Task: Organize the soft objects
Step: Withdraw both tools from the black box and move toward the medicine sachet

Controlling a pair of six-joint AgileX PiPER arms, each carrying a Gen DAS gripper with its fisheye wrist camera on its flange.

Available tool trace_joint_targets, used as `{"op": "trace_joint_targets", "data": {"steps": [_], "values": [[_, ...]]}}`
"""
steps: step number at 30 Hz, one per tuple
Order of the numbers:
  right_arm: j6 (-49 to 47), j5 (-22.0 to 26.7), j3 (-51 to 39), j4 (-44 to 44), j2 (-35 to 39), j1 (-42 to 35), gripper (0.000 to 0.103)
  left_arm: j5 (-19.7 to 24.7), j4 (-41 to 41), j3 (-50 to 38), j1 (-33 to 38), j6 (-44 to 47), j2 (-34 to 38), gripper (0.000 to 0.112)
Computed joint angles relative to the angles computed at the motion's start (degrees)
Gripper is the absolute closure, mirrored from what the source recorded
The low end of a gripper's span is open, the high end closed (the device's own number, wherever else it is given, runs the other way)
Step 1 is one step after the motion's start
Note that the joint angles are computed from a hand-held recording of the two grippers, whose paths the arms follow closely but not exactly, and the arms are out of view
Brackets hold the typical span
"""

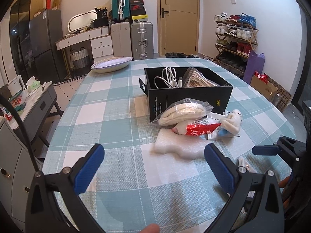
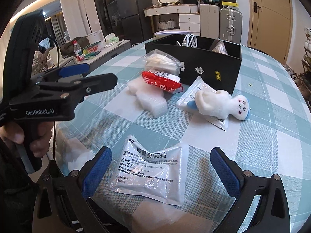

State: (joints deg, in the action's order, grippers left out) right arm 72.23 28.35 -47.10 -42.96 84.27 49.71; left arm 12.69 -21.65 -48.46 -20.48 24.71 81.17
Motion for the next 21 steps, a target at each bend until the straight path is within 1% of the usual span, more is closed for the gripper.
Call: {"op": "trace_joint_targets", "data": {"steps": [4, 8, 13, 21], "values": [[-1.1, 0.2, -0.7, 0.8, 1.2, 0.3, 0.001, -0.2, 0.5, -0.3, -0.3, -0.5, 0.6, 0.009], [-1.8, 3.3, -1.7, 1.3, 2.4, 1.0, 0.001, 0.0, 0.2, -0.6, -0.5, -0.2, 0.9, 0.009], [-1.9, 4.7, -0.3, 1.3, 1.3, 0.2, 0.001, 0.3, -0.3, -1.1, -0.6, 0.4, 1.6, 0.009], [-1.9, 4.3, 2.3, 1.3, -1.3, -3.9, 0.0, 0.7, 0.3, -1.8, -0.8, 0.0, 2.4, 0.009]]}}
